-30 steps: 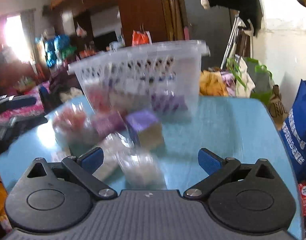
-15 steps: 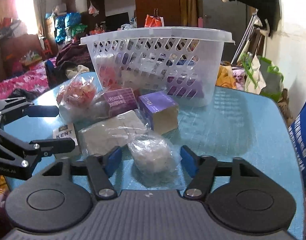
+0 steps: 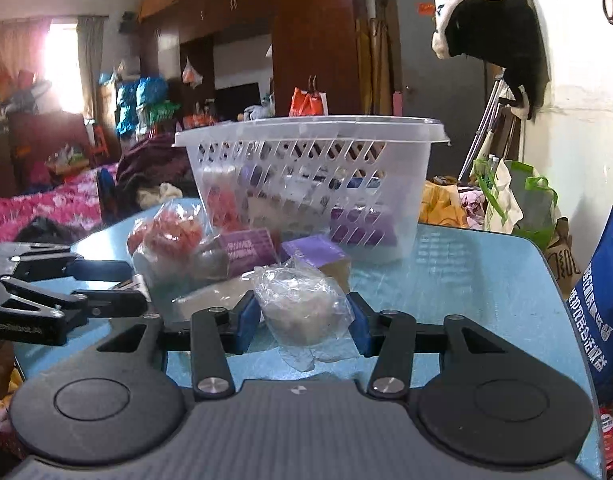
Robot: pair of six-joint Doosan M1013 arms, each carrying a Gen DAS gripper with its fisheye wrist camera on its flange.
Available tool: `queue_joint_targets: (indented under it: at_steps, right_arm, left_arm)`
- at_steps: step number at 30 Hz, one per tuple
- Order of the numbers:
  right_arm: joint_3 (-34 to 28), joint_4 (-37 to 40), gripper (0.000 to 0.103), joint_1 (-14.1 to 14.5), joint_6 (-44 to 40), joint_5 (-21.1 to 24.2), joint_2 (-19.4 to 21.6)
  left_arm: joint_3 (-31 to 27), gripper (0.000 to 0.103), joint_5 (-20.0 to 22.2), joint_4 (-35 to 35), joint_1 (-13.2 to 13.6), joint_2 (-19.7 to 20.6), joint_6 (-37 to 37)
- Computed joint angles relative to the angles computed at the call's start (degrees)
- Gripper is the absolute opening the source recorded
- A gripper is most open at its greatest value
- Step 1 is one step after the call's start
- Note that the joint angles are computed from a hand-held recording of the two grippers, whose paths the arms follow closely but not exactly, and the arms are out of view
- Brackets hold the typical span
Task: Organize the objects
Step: 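Grasp the KENT box with the left tool while the right tool grasps a clear bag, then carry both held items into the white basket and open both tools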
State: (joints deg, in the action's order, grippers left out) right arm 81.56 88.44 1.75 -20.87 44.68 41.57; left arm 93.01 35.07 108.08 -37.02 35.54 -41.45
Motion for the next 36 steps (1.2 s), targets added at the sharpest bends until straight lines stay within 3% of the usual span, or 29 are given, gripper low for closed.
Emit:
queue_joint_targets:
  at_steps: [4, 14, 25, 31, 36]
  right_arm:
    - [0.4, 2.0, 0.051, -0.1, -1.8, 0.4, 0.0]
    - [3.1, 11.9, 0.051, -0.1, -11.3, 0.0, -0.7]
    - [4.2, 15.8, 0.051, 0.0, -15.2, 0.5, -0.9]
    - [3.9, 15.6, 0.051, 0.7, -14.0, -2.4, -1.2]
    - [2.5, 13.3, 0.051, 0.2, -7.7, 1.8, -0.9]
  left_arm:
    - [1.3, 0.060, 3.4, 2.3, -0.3, -0.5, -2.7]
    - [1.4, 0.060, 5.0, 2.8, -0.3, -0.1, -2.7]
    - [2.2, 0.060, 6.8, 4.2, -0.6, -0.3, -4.6]
    - [2.5, 0.060, 8.2, 5.1, -0.8, -0.4, -7.0]
    - [2.9, 0.060, 9.1, 6.6, -0.3, -0.6, -11.9]
